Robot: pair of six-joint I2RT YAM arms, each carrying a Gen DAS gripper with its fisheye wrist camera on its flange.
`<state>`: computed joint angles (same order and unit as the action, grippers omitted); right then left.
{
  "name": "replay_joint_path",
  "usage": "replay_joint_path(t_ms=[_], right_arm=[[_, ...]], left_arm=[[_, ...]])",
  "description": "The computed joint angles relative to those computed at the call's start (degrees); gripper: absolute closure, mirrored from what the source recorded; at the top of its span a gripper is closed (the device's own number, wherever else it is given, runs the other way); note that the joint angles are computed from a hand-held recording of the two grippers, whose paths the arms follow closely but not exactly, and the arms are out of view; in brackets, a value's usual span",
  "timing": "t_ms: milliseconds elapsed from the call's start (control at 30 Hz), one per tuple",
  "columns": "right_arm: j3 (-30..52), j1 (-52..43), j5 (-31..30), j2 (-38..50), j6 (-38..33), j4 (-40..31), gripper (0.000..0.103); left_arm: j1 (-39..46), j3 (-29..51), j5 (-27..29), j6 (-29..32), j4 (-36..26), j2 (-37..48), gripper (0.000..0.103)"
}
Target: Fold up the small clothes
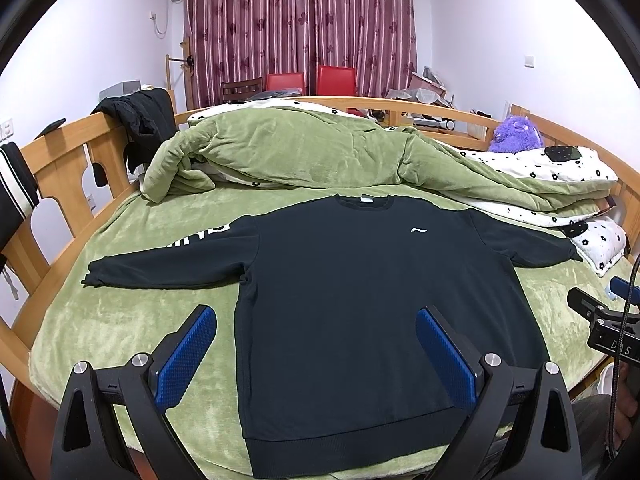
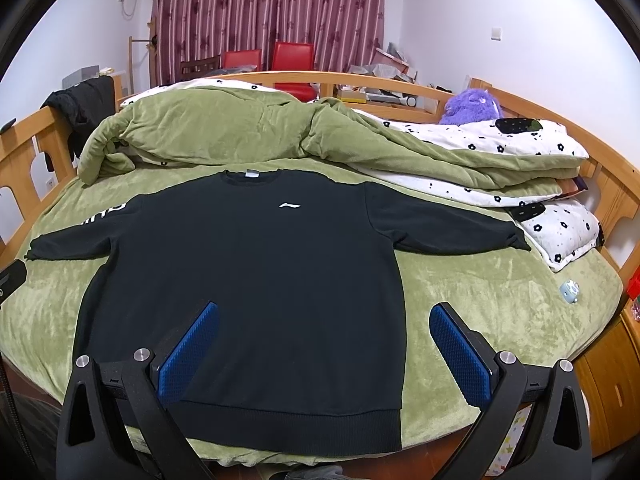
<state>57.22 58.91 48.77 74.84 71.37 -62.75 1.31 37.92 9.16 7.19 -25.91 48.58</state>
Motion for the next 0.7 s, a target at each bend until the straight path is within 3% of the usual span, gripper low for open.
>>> replay_joint_path(t_ms=[700], right_arm=[[0.2, 0.3, 0.1, 0.2, 0.4, -0.3, 0.000]], left_arm=[[0.2, -0.2, 0.1, 0.1, 0.0, -0.3, 0.002]])
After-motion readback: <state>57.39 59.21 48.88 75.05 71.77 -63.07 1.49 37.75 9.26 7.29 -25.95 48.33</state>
